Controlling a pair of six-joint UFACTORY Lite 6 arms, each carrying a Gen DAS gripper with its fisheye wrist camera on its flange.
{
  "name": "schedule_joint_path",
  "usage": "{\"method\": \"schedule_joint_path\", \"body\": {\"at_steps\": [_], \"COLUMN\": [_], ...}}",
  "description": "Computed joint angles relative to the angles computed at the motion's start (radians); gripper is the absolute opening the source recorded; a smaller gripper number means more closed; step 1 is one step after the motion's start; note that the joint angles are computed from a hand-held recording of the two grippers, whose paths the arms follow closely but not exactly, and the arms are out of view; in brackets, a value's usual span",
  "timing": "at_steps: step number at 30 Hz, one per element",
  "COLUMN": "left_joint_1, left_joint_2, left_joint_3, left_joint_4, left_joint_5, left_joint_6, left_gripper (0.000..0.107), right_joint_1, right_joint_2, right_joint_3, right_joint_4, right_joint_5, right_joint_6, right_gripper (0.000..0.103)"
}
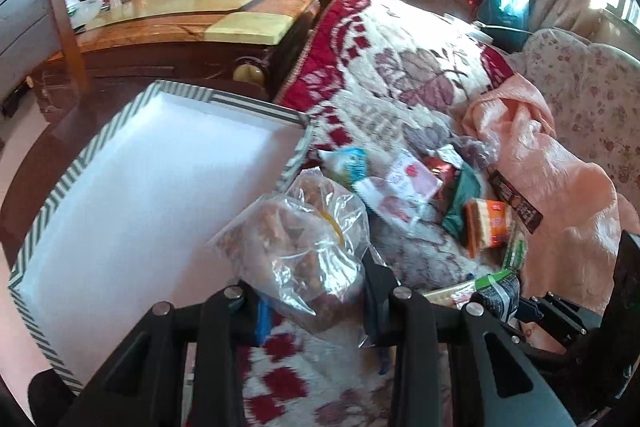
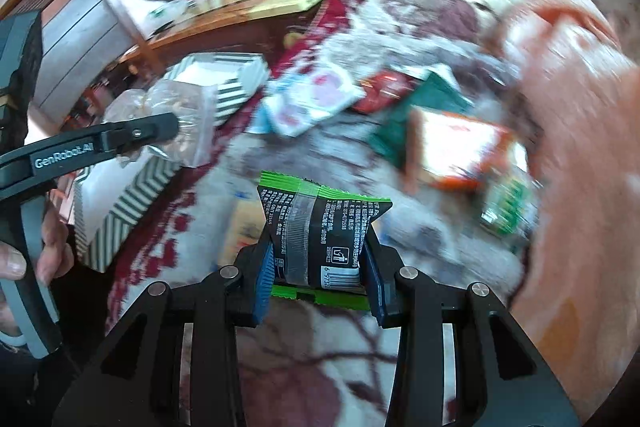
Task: Organize snacks
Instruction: 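Carry the cookie bag and black-green packet over the white striped tray with both tools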
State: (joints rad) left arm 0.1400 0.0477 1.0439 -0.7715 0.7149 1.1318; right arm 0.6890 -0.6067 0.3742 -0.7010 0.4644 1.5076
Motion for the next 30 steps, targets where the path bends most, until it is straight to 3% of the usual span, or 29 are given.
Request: {"method": "schedule_joint_path", "body": {"at_steps": [7, 15, 22, 30], "left_joint_1": [0.093, 0.193, 0.258, 0.294], "left_joint_2": [0.079, 0.221, 0.337, 0.417], "left_joint_3": [0.082, 0.228, 0.329, 0.395], "left_joint_4": [0.014, 0.041, 0.088, 0.17], "left_joint_5": [0.006, 0.012, 0.007, -0.019], "left_joint_6": [0.015, -0.015, -0.072, -0.176], "left_gripper": [0.037, 0.037, 0.037, 0.037], "right_joint_1": [-0.03, -0.038, -0.051, -0.066], "right_joint_2": [0.309, 0.582, 0.869, 1.146], "right_joint_3": [0.242, 0.538, 0.869, 1.192], "right_joint_4": [-0.021, 0.097, 0.371, 0.637], "right_joint_5": [-0.132, -0.182, -0.17, -0.073], "right_joint_6": [-0.077, -0.286, -0.649, -0.976], "right_gripper": [0.037, 0.037, 0.037, 0.037]}}
